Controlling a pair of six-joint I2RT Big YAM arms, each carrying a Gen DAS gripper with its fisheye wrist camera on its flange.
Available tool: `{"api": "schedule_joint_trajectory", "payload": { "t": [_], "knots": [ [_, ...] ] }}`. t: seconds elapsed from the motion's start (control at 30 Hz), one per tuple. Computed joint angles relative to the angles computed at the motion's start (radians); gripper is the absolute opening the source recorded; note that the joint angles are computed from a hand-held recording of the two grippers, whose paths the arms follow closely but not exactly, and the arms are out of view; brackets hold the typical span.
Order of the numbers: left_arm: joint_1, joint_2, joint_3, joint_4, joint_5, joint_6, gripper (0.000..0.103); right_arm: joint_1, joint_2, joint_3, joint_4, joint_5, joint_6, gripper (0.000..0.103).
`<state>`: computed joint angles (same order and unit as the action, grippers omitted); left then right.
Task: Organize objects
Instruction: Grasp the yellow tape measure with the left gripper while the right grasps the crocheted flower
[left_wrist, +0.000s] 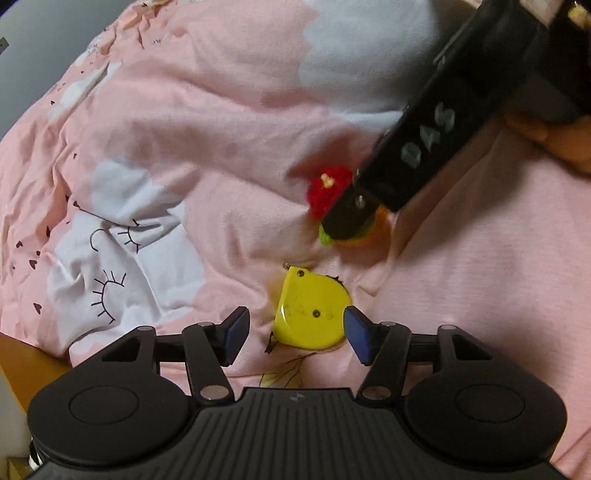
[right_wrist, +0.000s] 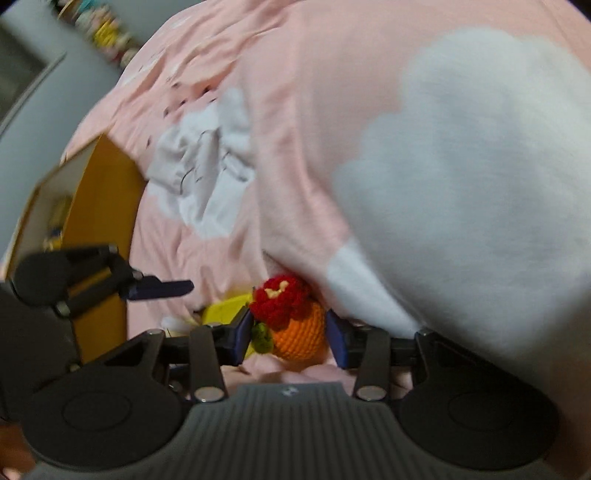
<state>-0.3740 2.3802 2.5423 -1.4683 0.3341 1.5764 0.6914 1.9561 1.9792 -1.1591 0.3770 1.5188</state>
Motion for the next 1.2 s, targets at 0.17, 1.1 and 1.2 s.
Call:
{"api": "schedule_joint_trajectory", "payload": {
  "t": [0.17, 1.1, 1.2],
  "knots": [
    [-0.018, -0.066, -0.142, 0.104, -0.056, 0.040, 0.071, -0.016, -0.015, -0.036, 0.044, -0.025, 0.038, 0.045],
    [0.038, -0.199, -0.265, 0.199, 0.103, -0.341, 0.058, -0.001, -0.024, -0.049, 0.095, 0.022, -0.026, 0.045],
    [0.066, -0.221, -0.227, 0.180, 0.171, -0.444, 0.058, 0.010, -0.012, -0.010, 0.092, 0.059, -0.105, 0.045]
  ]
}}
